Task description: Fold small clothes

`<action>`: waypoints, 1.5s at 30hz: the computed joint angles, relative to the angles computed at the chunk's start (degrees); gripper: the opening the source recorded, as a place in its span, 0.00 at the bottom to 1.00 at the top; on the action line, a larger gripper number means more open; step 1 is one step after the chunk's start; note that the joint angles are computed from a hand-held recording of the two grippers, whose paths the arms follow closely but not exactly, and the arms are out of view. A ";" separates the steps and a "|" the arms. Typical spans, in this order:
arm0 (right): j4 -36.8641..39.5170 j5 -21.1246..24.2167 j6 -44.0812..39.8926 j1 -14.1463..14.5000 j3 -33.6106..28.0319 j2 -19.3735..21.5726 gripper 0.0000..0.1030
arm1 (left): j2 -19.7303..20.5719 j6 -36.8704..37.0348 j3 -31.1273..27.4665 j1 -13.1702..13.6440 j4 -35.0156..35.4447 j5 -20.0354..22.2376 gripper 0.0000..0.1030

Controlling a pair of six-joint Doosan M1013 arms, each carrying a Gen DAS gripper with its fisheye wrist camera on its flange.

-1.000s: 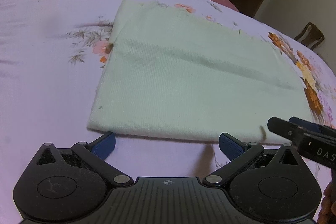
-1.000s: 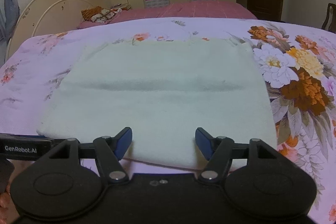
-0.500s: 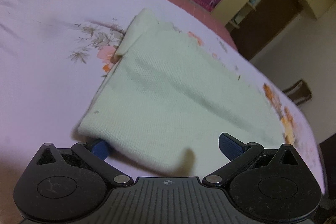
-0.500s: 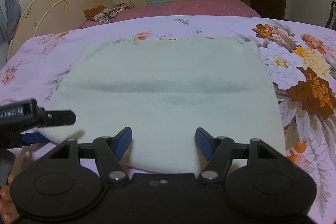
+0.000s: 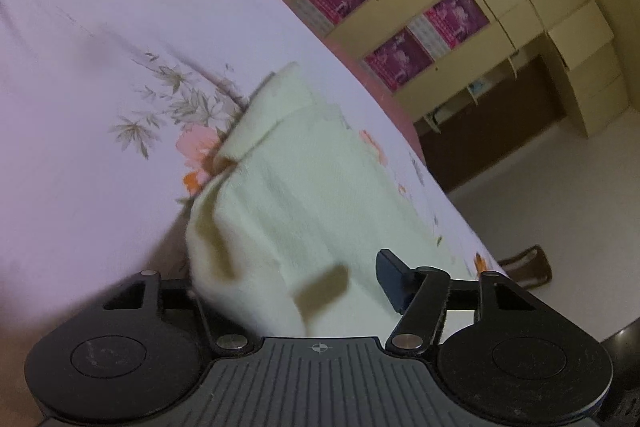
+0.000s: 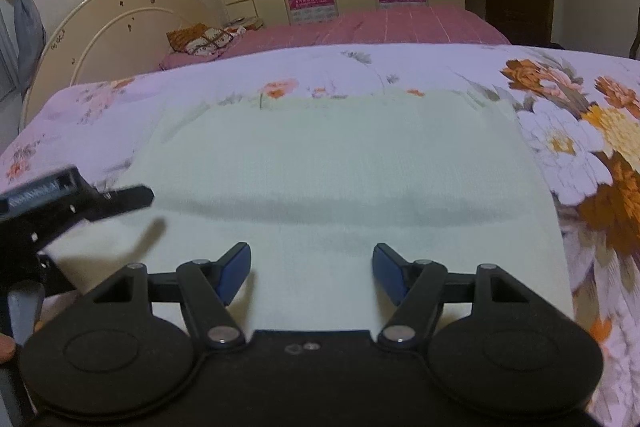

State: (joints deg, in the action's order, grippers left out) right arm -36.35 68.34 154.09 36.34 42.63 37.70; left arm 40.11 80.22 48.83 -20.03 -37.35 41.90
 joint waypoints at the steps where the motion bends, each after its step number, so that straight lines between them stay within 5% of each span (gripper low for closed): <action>1: -0.16 -0.24 -0.02 -0.16 -0.30 0.20 0.65 | 0.23 -0.71 -0.30 -0.10 0.78 -0.17 0.41; 4: -0.86 -0.48 -1.12 -0.60 -1.85 1.17 0.65 | 1.05 -2.79 -0.90 0.07 1.23 0.04 0.20; 11: -4.16 2.61 -7.93 -0.83 -7.54 4.72 0.64 | 1.80 -1.21 -2.09 0.04 -0.11 -0.60 0.15; 14: -2.54 7.92 -13.90 -0.99 -10.83 7.30 0.65 | 1.86 1.10 -2.55 0.05 -0.98 -0.87 0.14; 20: -4.36 6.47 -14.59 -0.56 -8.96 6.58 0.66 | 2.70 14.97 -6.24 -0.95 -5.14 -0.88 0.12; 26: -4.33 5.52 -13.70 -0.46 -8.24 6.02 0.67 | 7.87 23.28 -17.60 -2.99 -7.24 9.59 0.08; 31: -5.39 -0.20 -5.46 -0.52 2.09 -0.23 0.64 | 12.90 23.42 -27.89 -4.48 -7.08 22.36 0.08; 36: -4.11 -3.86 1.14 -0.28 12.03 -6.59 0.63 | 15.78 23.08 -34.47 -5.22 -6.09 29.70 0.08; 39: -2.62 -6.21 6.25 -0.31 15.71 -9.24 0.63 | 13.85 24.97 -32.03 -5.07 -5.38 29.70 0.09; 41: -2.05 -7.34 9.23 -0.42 17.10 -10.38 0.64 | 11.61 25.99 -29.00 -4.89 -5.06 28.63 0.13; 43: -1.52 -7.72 10.67 -0.49 17.63 -10.99 0.66 | 12.02 24.18 -30.43 -4.40 -6.33 29.90 0.52; 45: -1.37 -8.30 12.00 -0.48 18.07 -11.50 0.67 | 9.97 26.17 -26.93 -3.99 -7.58 27.32 0.80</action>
State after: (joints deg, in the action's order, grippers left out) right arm -37.72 60.04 166.09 35.86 60.71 26.20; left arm 50.07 106.38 21.91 -24.02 -44.93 69.21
